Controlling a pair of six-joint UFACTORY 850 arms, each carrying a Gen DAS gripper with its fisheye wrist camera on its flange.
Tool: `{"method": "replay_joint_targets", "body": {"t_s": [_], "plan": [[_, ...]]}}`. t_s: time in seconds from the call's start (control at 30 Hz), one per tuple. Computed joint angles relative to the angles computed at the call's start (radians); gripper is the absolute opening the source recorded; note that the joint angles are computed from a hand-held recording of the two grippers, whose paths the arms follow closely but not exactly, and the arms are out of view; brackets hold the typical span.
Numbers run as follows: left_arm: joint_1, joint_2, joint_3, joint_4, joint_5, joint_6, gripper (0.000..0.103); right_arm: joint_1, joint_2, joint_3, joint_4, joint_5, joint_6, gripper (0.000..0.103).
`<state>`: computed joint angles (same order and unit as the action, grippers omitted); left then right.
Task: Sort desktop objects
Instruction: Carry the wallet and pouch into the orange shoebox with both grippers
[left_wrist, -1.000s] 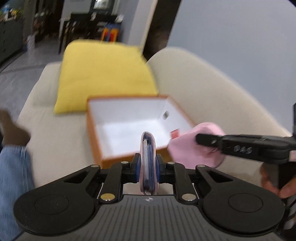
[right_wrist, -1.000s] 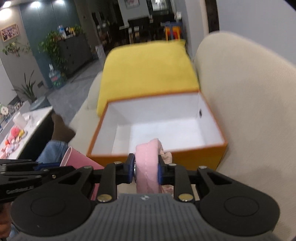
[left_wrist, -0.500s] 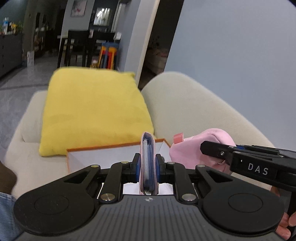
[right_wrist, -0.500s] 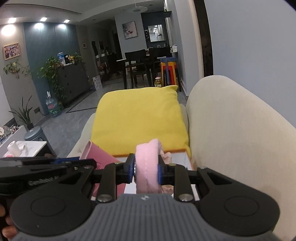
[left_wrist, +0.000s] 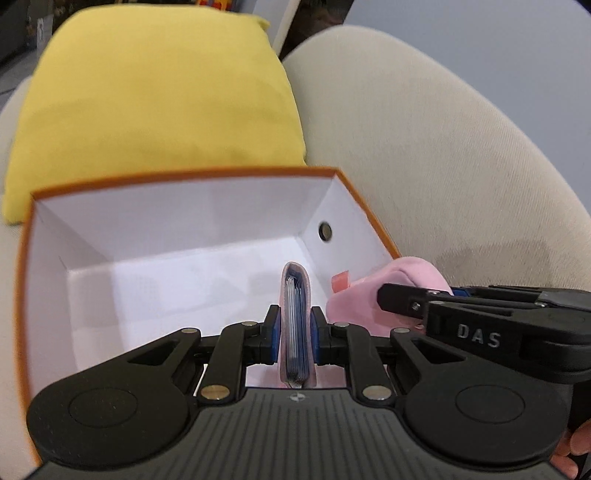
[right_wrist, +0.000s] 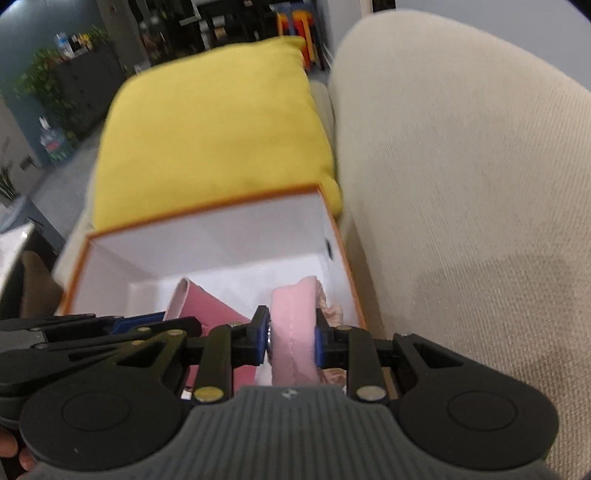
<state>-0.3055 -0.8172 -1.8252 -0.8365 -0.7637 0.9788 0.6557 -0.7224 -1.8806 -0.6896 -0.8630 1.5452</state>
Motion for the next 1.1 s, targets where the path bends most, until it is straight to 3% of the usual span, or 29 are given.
{"method": "replay_joint_targets", "body": {"t_s": [0.27, 0.4, 0.8, 0.93, 1.03, 1.1], "plan": [[-0.026, -0.06, -0.065, 0.059, -0.058, -0.122, 0.018, -0.004, 0.011, 0.046, 0.059, 0.009, 0.01, 0.026], [-0.026, -0.073, -0.082, 0.062, -0.091, -0.181, 0.019, -0.005, 0.025, 0.063, 0.072, 0.005, 0.031, 0.033], [-0.016, -0.076, -0.088, 0.007, -0.17, -0.207, 0.025, 0.039, 0.132, 0.204, -0.044, 0.045, 0.233, 0.035], [-0.012, -0.082, -0.094, -0.026, -0.206, -0.217, 0.025, 0.042, 0.162, 0.251, -0.058, 0.067, 0.292, 0.024], [-0.02, -0.09, -0.1, -0.04, -0.212, -0.221, 0.025, 0.051, 0.179, 0.278, -0.06, 0.073, 0.318, 0.022], [-0.027, -0.096, -0.108, -0.033, -0.202, -0.226, 0.025, 0.074, 0.169, 0.252, -0.06, 0.032, 0.309, 0.023]]}}
